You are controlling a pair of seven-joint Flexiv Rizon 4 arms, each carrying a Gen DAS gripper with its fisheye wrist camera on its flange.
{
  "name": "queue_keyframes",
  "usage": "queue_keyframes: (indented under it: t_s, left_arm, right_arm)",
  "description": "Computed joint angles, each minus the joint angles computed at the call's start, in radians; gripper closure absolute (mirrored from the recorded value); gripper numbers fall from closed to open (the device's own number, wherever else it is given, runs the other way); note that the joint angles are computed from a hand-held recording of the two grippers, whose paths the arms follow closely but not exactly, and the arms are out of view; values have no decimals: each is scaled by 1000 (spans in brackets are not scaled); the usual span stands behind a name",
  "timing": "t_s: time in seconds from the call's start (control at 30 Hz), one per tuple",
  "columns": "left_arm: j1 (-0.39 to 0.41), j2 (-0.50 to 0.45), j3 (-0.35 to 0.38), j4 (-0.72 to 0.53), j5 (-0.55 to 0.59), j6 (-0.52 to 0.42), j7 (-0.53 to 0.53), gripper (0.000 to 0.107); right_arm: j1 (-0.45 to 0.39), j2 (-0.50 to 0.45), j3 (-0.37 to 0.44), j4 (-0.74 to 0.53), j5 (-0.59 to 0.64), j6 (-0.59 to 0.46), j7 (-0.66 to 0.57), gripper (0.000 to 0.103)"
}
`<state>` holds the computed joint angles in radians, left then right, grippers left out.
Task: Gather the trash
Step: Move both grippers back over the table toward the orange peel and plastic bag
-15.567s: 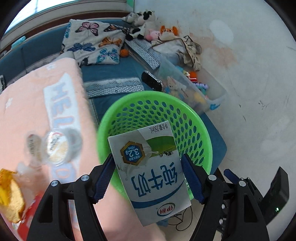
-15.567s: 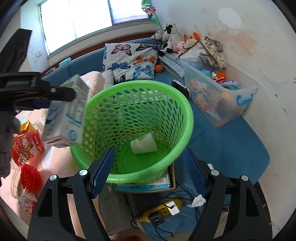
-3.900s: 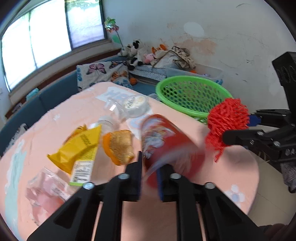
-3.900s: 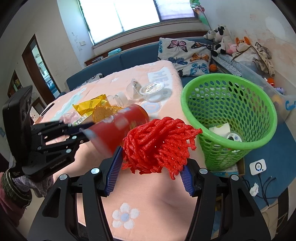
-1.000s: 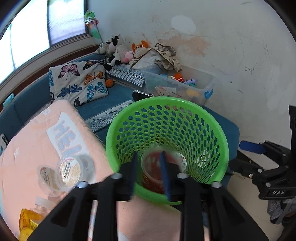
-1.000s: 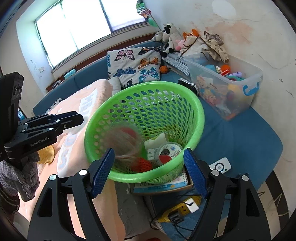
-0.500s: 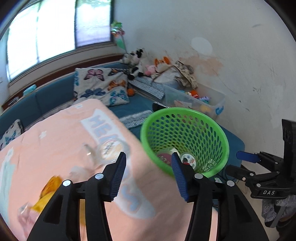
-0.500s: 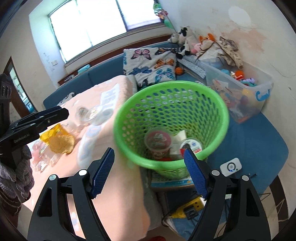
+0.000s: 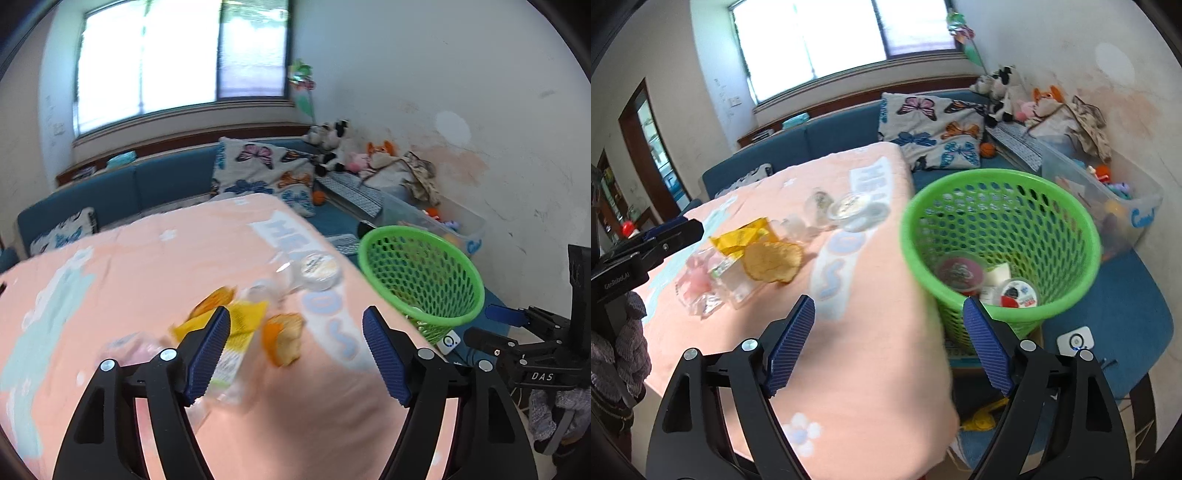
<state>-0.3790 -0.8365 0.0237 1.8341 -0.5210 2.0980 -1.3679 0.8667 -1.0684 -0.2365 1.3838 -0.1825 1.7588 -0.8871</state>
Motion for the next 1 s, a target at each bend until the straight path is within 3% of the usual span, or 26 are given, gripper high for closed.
queue_keyframes:
  t_s: [0.23,0.53,1.0]
  left_arm:
    - [27,43,-13,132,-9,87,-77,31]
    - [15,72,-1,253,-93,172,-128,24]
    - [46,92,-12,321,-123,184,-176,21]
  right_arm:
    - [10,-8,26,-29,-19,-6,-12,20]
    - [66,-27,-27,-66,-43,-34,-8,18]
    - [-9,-64,100,-153,-130,-80,-39,18]
